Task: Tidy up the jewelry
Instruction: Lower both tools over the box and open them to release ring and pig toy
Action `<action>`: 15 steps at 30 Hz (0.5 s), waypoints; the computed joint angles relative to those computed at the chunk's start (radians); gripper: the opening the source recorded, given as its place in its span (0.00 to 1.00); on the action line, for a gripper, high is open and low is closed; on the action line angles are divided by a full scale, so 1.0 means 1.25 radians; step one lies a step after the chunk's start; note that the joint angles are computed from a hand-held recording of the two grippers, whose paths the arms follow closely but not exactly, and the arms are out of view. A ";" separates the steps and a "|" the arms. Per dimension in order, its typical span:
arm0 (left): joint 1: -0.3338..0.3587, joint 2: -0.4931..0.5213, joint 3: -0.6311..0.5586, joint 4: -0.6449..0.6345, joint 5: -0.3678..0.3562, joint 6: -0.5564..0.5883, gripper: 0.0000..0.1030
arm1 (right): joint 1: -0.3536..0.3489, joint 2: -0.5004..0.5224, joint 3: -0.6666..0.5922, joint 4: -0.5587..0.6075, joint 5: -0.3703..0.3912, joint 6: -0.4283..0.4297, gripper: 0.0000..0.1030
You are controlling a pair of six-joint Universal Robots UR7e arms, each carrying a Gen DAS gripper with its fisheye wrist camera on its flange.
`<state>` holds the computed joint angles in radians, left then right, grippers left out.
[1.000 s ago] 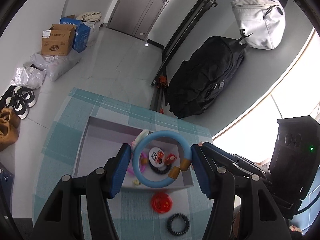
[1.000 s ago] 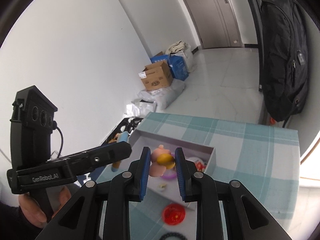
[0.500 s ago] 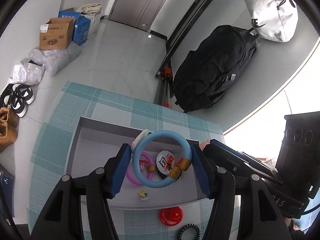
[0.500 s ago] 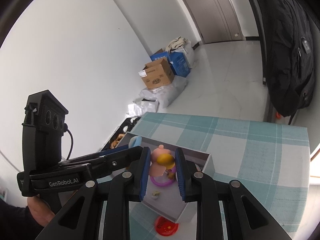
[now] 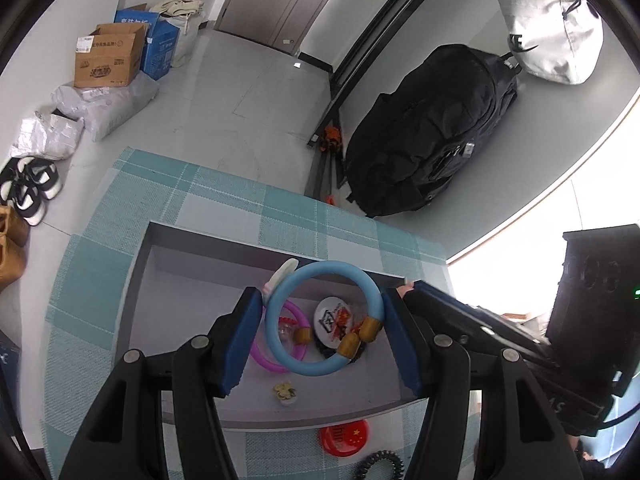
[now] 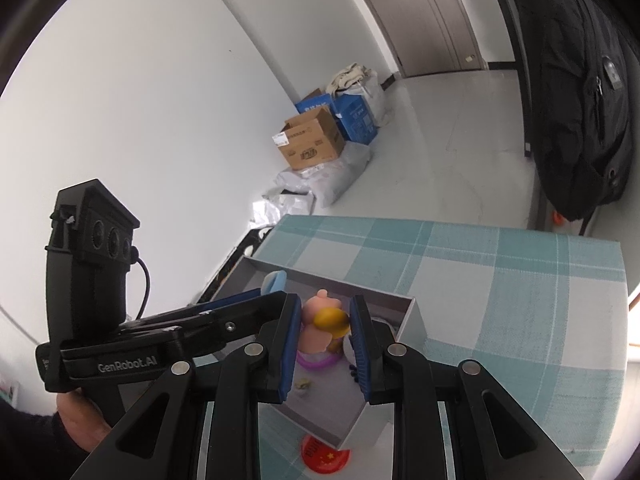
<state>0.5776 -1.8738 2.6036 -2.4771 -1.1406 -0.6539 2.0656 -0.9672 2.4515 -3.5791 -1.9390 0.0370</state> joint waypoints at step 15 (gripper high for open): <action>0.008 -0.018 -0.002 -0.002 -0.023 -0.021 0.81 | 0.023 -0.018 0.047 -0.112 -0.050 0.005 0.63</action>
